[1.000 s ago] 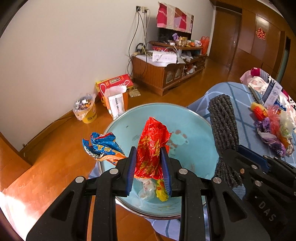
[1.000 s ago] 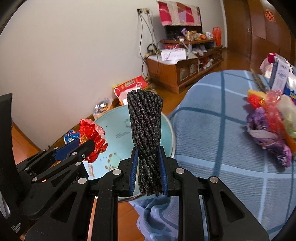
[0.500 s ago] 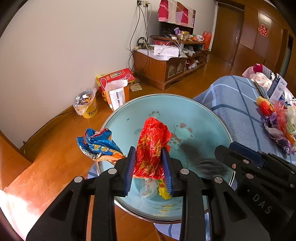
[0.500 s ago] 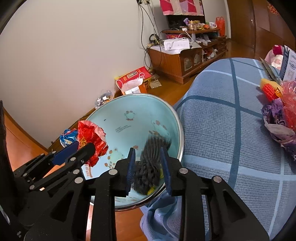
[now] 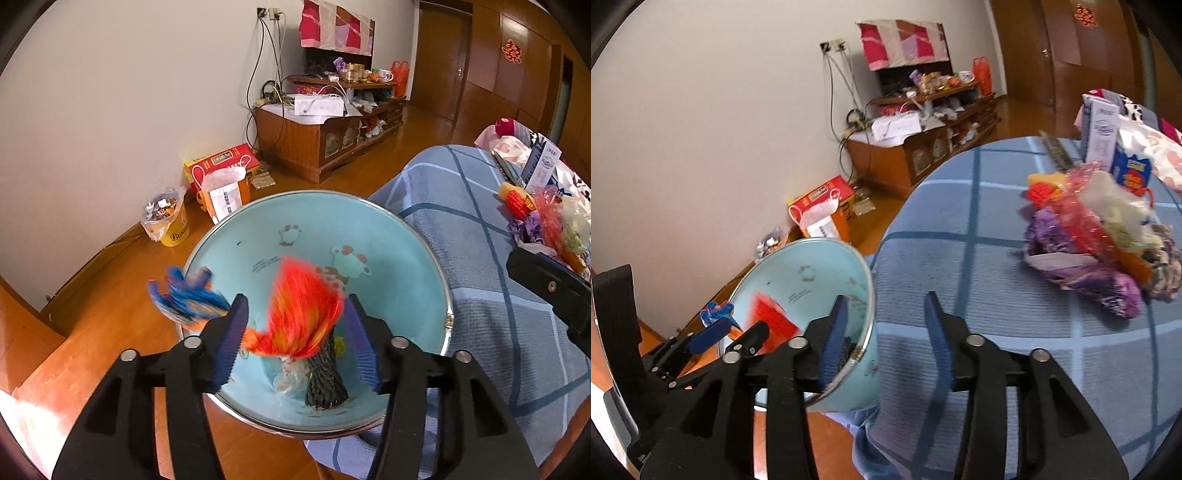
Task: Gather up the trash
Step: 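Carry both items over the blue bucket and open both tools to drop them, then move both tools back to the trash pile on the table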
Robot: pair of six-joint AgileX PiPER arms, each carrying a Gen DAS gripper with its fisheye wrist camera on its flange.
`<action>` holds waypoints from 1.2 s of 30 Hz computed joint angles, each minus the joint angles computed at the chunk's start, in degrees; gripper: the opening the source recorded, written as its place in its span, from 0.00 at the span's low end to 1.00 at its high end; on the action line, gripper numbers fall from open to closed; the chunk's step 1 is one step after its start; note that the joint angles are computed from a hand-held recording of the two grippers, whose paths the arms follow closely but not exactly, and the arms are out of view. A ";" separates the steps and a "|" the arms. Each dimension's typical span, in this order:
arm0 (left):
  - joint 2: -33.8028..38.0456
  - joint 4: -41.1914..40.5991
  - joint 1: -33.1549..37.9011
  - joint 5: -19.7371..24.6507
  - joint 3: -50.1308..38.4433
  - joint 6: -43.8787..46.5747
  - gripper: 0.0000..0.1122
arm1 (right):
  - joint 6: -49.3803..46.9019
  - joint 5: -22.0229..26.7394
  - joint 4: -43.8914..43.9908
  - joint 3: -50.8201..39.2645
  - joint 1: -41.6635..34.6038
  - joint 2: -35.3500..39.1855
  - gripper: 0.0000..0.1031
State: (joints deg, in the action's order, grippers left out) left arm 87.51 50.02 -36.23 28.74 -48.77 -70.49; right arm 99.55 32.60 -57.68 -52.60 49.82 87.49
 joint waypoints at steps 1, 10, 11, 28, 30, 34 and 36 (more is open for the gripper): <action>-0.31 0.49 -0.45 0.56 -0.03 -0.55 0.54 | 0.80 0.74 -0.47 0.97 0.55 -1.22 0.50; -4.69 2.90 -5.25 6.73 0.18 -5.12 0.79 | 5.35 9.08 -2.25 2.83 4.79 -4.90 0.74; -4.95 2.95 -5.90 7.30 0.04 -5.20 0.80 | 6.38 11.54 -3.07 3.18 5.97 -5.28 0.77; -2.23 -4.83 -11.98 3.65 -1.51 -3.16 0.84 | 16.65 22.42 -1.85 19.30 8.58 -18.71 0.89; -1.33 -5.05 -13.23 3.72 -1.97 -3.41 0.84 | 17.61 23.15 -1.47 21.57 8.32 -20.90 0.89; 0.30 -4.38 -15.60 4.36 -3.19 -4.03 0.84 | 18.43 25.55 0.05 26.20 7.64 -26.91 0.88; 1.15 -3.71 -16.67 4.81 -4.04 -4.32 0.84 | 18.16 26.64 0.75 27.81 7.02 -29.44 0.82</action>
State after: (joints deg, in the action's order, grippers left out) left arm 88.66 46.31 -52.91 33.55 -52.81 -74.81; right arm 117.71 59.24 -56.93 -24.79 56.84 58.05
